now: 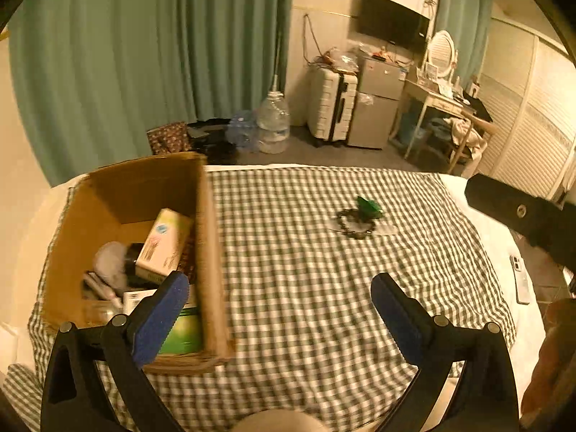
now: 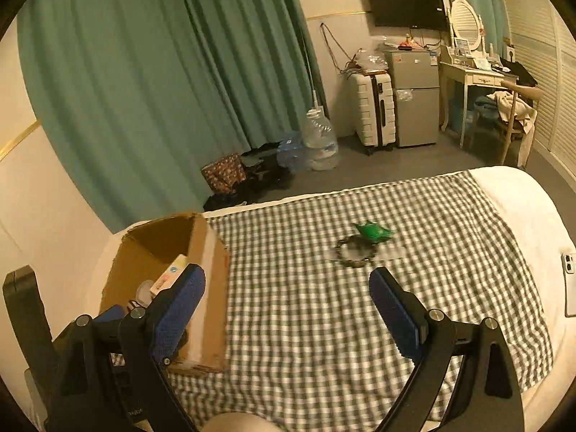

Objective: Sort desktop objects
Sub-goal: 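Move both tools back over the bracelet and green packet, then grasp the bead bracelet with the left tool while the right tool grasps the green snack packet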

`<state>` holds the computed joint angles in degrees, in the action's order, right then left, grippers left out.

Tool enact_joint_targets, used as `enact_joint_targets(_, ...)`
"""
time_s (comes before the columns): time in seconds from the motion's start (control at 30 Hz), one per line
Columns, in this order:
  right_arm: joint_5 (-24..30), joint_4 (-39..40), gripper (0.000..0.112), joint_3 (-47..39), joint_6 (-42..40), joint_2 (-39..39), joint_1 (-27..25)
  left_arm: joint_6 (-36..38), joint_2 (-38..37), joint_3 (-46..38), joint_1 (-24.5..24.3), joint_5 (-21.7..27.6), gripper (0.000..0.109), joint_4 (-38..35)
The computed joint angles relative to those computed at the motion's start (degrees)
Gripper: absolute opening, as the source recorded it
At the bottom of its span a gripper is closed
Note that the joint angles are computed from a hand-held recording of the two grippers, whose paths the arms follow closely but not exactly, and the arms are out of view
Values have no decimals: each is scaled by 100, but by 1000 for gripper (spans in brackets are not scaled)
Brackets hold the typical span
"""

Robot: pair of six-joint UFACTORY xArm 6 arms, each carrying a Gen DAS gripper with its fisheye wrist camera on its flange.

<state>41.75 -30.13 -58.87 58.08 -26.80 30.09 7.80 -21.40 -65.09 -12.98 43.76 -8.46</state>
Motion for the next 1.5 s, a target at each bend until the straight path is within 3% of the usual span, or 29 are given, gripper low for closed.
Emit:
enact_joint_targets(0.13,-74,88,93,374,-70,-257,-289,-525,338,-132,-432,-162,103,566)
enact_joint_targets(0.3,-569,724,93,899,-443,-451,-831,-795,1039,-517,-818,-76,103,788)
enact_joint_targets(0.5,-1117,854,93,1463,-417,-464,-1541,-1038,1870,-846,-1159,-433,103,1016)
enact_joint_targets(0.57,-1345,1390,93,1519,-807,-247,-1828,-1015,2219,-1042,-1269,-495,103,1028)
enact_joint_targets(0.8,-1732,1842,93,1234,-1311,568,-2666,-1401,3449,-1868,-1450,-800,103,1426)
enact_joint_targets(0.87,-1775,1663,93,870,-1395,1006,-2839,-1532,3860,-2259,-1464,-785,103,1626)
enact_joint_targets(0.97,-1638,1297,93,403,-1254,1578,-2978,-1319,4459,-2924,-1467,-629,103,1467)
enact_joint_targets(1.03,-1924,1197,93,554,-937,1662,-3036,-1153,4741,-3236,-1460,-596,103,1286)
enact_joint_targets(1.1,-2376,1723,93,850,-1150,1724,-3055,-1009,4954,-3434,-1454,-602,103,1031)
enact_joint_targets(1.17,-2352,2405,93,890,-1655,1877,-3023,-927,5158,-3624,-1442,-544,103,816)
enact_joint_targets(1.23,-2368,2422,93,903,-1708,1955,-3026,-1007,5425,-3943,-1412,-274,103,782)
enact_joint_targets(1.33,-2475,2459,93,1021,-1753,1927,-3033,-1295,5414,-3897,-1320,-421,103,1026)
enact_joint_targets(1.4,-2481,2334,93,1059,-1669,1923,-3045,-1255,5431,-3954,-1168,-286,96,818)
enact_joint_targets(1.5,-2365,2499,93,976,-1847,2046,-2991,-897,5231,-3720,-915,-311,65,170)
